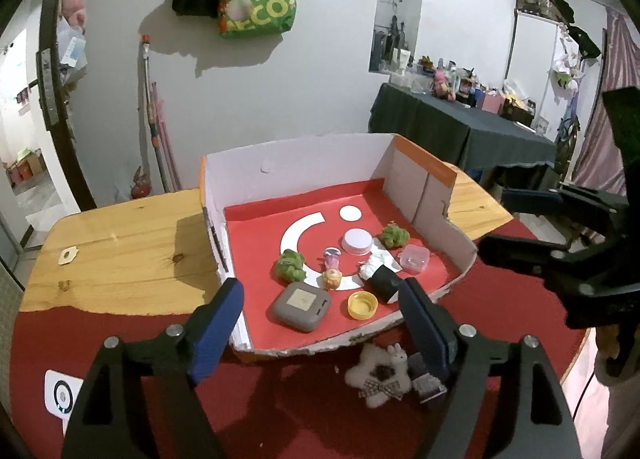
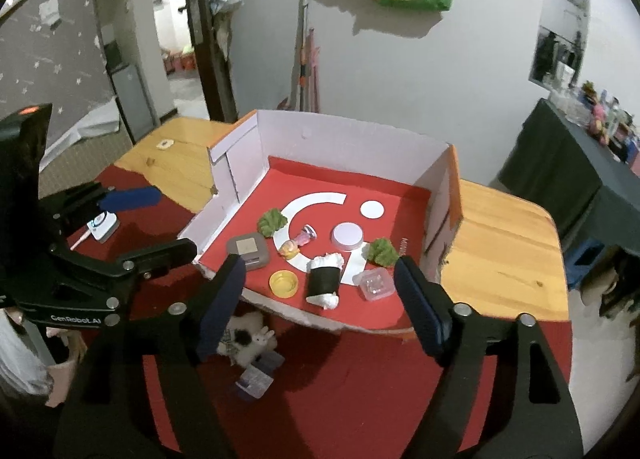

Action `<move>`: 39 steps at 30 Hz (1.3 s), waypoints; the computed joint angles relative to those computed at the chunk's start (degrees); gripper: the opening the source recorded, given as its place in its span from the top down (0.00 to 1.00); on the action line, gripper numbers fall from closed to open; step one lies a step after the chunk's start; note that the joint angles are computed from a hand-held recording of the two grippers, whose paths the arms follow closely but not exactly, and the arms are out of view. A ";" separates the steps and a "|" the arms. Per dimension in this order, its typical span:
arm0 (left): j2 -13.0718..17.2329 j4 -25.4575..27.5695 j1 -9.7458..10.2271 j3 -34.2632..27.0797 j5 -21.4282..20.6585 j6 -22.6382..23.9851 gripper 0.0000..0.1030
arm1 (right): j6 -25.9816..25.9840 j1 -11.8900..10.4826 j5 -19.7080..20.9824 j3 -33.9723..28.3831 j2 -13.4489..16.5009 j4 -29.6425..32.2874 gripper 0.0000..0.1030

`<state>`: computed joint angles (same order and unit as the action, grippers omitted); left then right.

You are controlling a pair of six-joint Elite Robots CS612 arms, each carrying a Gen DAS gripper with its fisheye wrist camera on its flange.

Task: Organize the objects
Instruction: 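Withdraw both tools from the box toward the remaining items, then lower both tools onto the white plush bunny and the dark blue bottle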

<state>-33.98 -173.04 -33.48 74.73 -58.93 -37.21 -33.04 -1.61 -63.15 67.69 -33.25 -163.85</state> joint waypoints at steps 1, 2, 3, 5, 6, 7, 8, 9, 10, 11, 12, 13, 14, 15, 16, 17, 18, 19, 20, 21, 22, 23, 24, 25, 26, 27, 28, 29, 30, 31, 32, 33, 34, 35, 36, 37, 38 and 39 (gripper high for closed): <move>-0.03 -0.30 -0.18 0.21 0.57 -0.03 0.19 | 0.82 -0.26 0.50 1.06 -0.36 -1.40 0.19; -0.10 -0.50 -0.38 0.43 1.21 -0.05 0.18 | 1.23 -0.41 0.70 1.75 -0.61 -2.27 0.18; -0.09 -0.85 -0.67 0.69 2.17 -0.06 0.17 | 1.70 -0.60 0.84 2.68 -0.86 -3.69 0.18; -0.06 -1.21 -1.04 0.98 3.25 -0.22 0.16 | 2.09 -0.75 0.52 4.09 -1.19 -6.02 0.18; -0.08 -1.44 -1.34 1.25 4.12 -0.47 0.15 | 2.39 -0.77 0.06 4.68 -1.23 -7.34 0.18; -0.07 -1.77 -1.49 1.43 4.55 -0.53 0.14 | 2.89 -0.80 -0.38 5.28 -1.26 -8.71 0.18; -0.07 -2.17 -1.64 1.64 4.87 -0.56 0.14 | 3.33 -0.82 -0.54 5.76 -1.26 -9.68 0.18; -0.06 -2.62 -1.82 1.92 5.25 -0.72 0.12 | 3.62 -0.88 -0.60 6.20 -1.28 -10.40 0.18; -0.04 -2.95 -1.94 2.11 5.50 -0.91 0.11 | 4.10 -0.95 -0.82 6.85 -1.28 -11.71 0.18; -0.02 -3.27 -2.05 2.29 5.72 -1.18 0.10 | 4.50 -0.97 -1.17 7.32 -1.25 -12.89 0.18; 0.03 -3.67 -2.19 2.53 5.90 -1.49 0.08 | 4.88 -0.97 -1.50 7.76 -1.17 -14.15 0.18; 0.07 -3.79 -2.27 2.65 6.10 -1.76 0.07 | 5.38 -0.96 -1.71 8.19 -1.05 -15.46 0.18; 0.15 -3.77 -2.37 2.76 6.50 -2.19 0.07 | 5.94 -0.95 -1.80 8.55 -0.94 -16.52 0.17; 0.25 -3.53 -2.57 2.90 7.37 -2.86 0.07 | 6.46 -0.98 -1.85 8.83 -0.85 -17.27 0.17; 0.31 -3.24 -2.68 2.98 7.81 -3.30 0.06 | 7.29 -1.04 -1.82 9.11 -0.71 -18.10 0.17; 0.41 -2.91 -2.77 3.10 8.24 -3.93 0.06 | 8.14 -1.12 -1.72 9.30 -0.61 -18.72 0.17; 0.49 -2.62 -2.84 3.18 8.55 -4.59 0.06 | 9.01 -1.20 -1.65 9.45 -0.47 -19.17 0.17; 0.58 -2.47 -2.93 3.28 8.81 -5.19 0.06 | 9.83 -1.29 -1.57 9.57 -0.33 -19.33 0.17; 0.68 -2.38 -2.99 3.36 8.93 -5.73 0.06 | 10.43 -1.33 -1.55 9.61 -0.16 -19.54 0.17; 0.80 -2.23 -3.05 3.48 8.95 -6.40 0.05 | 11.05 -1.38 -1.58 9.69 0.00 -19.88 0.17; 0.92 -2.05 -3.14 3.64 9.03 -7.29 0.05 | 11.69 -1.40 -1.83 9.79 0.19 -20.26 0.17; 1.02 -1.83 -3.21 3.77 8.89 -8.01 0.05 | 12.16 -1.42 -2.05 9.87 0.37 -20.61 0.17; 1.08 -1.71 -3.24 3.86 8.65 -8.41 0.04 | 12.59 -1.45 -2.15 9.96 0.51 -20.97 0.17; 1.16 -1.62 -3.26 3.92 8.53 -8.78 0.03 | 13.33 -1.50 -2.23 10.06 0.78 -21.58 0.17; 1.24 -1.48 -3.33 3.97 8.57 -9.20 0.03 | 13.77 -1.50 -2.43 10.11 0.99 -21.95 0.17; 1.39 -1.10 -3.39 3.95 8.67 -9.66 0.03 | 14.22 -1.49 -2.83 10.16 1.22 -22.44 0.17; 1.47 -0.76 -3.42 3.93 8.69 -9.88 0.03 | 14.64 -1.43 -3.48 10.21 1.51 -23.25 0.17; 1.59 -0.48 -3.44 3.86 8.68 -10.04 0.03 | 14.66 -1.32 -4.32 10.22 1.79 -23.96 0.17; 1.76 -0.05 -3.43 3.78 8.50 -10.37 0.03 | 14.47 -1.20 -5.17 10.19 2.06 -24.47 0.17; 1.89 -0.19 -3.39 3.75 8.15 -10.33 0.03 | 14.34 -1.06 -6.02 10.13 2.36 -24.87 0.17; 2.00 0.02 -3.35 3.70 7.85 -10.62 0.03 | 14.35 -0.99 -6.44 10.03 2.61 -24.82 0.17; 2.11 0.38 -3.28 3.62 7.46 -11.00 0.03 | 14.39 -0.97 -6.47 9.91 2.84 -24.33 0.17; 2.21 0.90 -3.19 3.54 7.05 -11.49 0.03 | 14.40 -0.97 -6.33 9.75 3.00 -23.60 0.17; 2.28 1.29 -3.13 3.48 6.78 -11.84 0.03 | 14.33 -0.96 -6.17 9.59 3.12 -22.81 0.17; 2.34 1.63 -3.05 3.47 6.55 -12.16 0.03 | 14.20 -0.92 -6.08 9.44 3.22 -22.07 0.17; 2.42 2.08 -2.96 3.44 6.40 -12.54 0.03 | 13.98 -0.86 -6.09 9.24 3.38 -21.34 0.17; 2.48 2.36 -2.90 3.45 6.28 -12.86 0.03 | 13.70 -0.80 -6.13 9.20 3.47 -20.97 0.17; 2.52 2.67 -2.74 3.49 5.85 -13.28 0.03 | 13.43 -0.73 -6.17 9.16 3.55 -20.69 0.17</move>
